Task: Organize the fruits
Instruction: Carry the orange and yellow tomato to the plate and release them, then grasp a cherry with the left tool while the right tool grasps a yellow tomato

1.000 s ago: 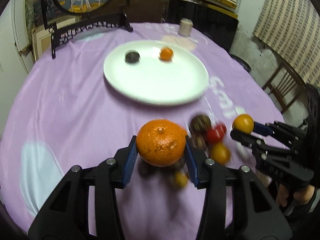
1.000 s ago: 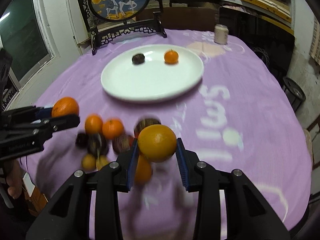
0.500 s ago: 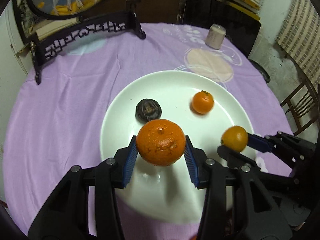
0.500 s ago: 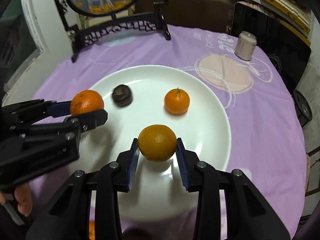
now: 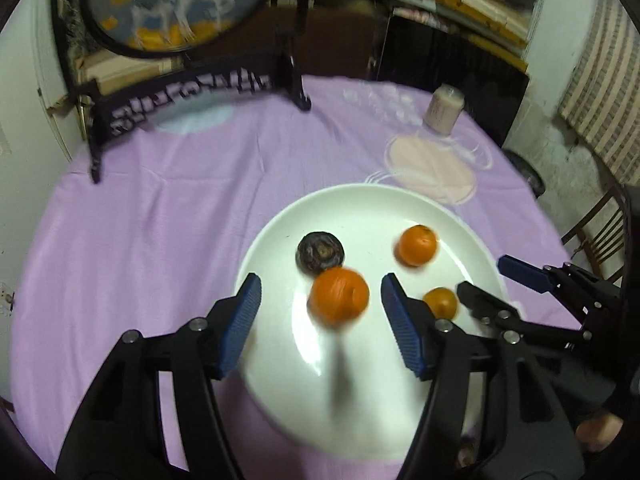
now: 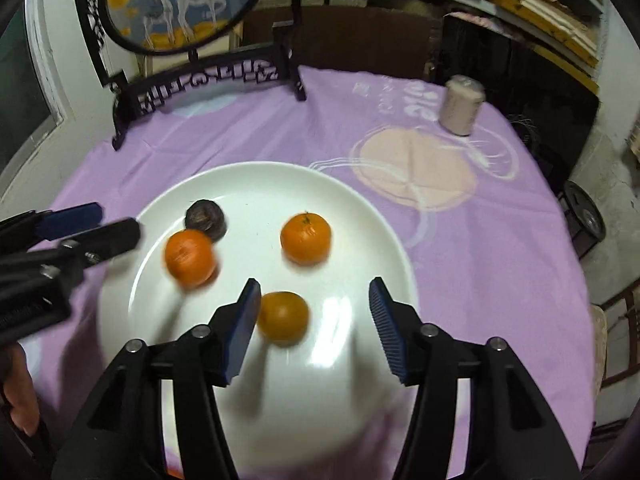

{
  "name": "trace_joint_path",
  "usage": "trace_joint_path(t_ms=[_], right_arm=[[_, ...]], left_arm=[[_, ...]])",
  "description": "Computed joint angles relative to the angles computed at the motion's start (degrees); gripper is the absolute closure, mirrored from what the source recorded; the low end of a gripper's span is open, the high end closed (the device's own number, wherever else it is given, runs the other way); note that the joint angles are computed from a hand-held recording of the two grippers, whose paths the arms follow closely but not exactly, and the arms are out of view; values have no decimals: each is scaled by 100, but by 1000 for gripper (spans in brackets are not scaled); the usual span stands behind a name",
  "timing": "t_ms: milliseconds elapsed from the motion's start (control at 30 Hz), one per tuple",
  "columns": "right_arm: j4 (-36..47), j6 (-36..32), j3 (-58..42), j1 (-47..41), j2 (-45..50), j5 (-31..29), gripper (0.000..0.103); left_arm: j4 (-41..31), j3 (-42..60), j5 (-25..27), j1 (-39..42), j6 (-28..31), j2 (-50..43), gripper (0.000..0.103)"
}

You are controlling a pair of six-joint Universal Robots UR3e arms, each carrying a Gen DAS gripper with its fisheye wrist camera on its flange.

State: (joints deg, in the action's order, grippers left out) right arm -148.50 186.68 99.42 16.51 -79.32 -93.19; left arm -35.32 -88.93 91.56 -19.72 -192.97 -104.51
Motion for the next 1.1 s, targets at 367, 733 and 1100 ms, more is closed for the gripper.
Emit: trace_joint_path(t_ms=[367, 733, 1100], right_arm=[[-276, 689, 2640, 669, -2666, -354, 33], [139, 1148, 3397, 1190, -3720, -578, 33], [25, 2025, 4111, 2316, -3333, -917, 32]], left_arm=[[1027, -3156, 891, -832, -608, 2521, 26], [778, -4562, 638, -855, -635, 3830, 20], [509, -5504, 497, -874, -736, 4618, 20]])
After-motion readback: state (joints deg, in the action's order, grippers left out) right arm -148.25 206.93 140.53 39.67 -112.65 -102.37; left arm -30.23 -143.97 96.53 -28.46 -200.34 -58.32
